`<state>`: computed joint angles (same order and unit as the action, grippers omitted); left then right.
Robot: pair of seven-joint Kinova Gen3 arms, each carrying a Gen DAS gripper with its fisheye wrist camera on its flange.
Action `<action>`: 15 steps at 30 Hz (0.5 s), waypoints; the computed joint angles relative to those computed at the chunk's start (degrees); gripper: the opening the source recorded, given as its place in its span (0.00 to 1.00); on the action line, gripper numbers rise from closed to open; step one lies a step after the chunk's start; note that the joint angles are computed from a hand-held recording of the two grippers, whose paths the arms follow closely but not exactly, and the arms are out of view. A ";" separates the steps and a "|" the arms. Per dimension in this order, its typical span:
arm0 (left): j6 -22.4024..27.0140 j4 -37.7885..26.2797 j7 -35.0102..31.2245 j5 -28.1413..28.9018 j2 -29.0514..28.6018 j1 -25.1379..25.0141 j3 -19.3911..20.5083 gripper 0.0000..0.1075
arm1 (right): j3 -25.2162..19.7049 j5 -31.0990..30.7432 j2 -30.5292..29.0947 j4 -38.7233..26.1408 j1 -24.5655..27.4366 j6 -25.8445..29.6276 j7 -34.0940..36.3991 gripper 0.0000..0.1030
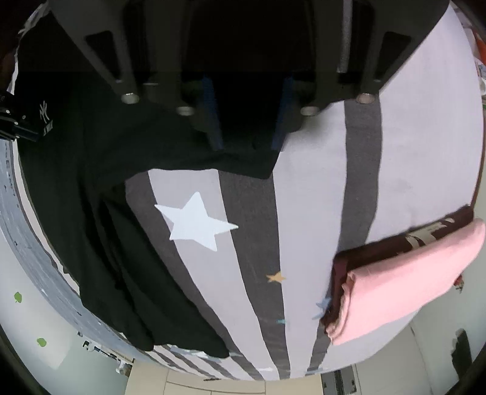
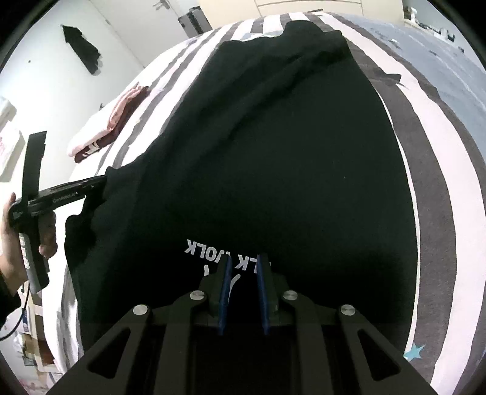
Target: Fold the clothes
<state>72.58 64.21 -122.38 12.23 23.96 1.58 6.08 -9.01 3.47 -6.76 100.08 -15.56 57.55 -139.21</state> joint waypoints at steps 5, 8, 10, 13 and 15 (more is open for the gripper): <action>-0.30 -1.39 1.11 1.44 -0.83 -1.41 -0.31 0.01 | 0.20 -0.61 0.06 0.24 0.05 -0.11 0.70 0.15; 0.12 -2.77 1.44 1.34 -0.13 -1.65 -0.43 0.01 | 0.13 -0.76 0.01 0.48 0.05 -0.31 0.63 0.15; -0.84 -2.57 2.38 -0.44 0.36 -0.14 -0.71 0.01 | 0.13 -0.94 -0.01 0.64 0.09 -0.47 0.46 0.15; -5.25 -0.87 6.02 -4.95 0.27 2.99 -2.38 0.00 | 0.07 -0.95 -0.10 0.74 0.09 -0.44 0.30 0.15; -4.99 -1.97 8.73 -5.68 1.28 2.59 -2.77 0.00 | 0.02 -0.94 -0.22 0.95 0.09 -0.59 0.14 0.15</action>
<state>67.60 62.25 -113.65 6.55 25.24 4.17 3.31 -8.99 2.53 -6.99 101.02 -15.46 56.96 -139.08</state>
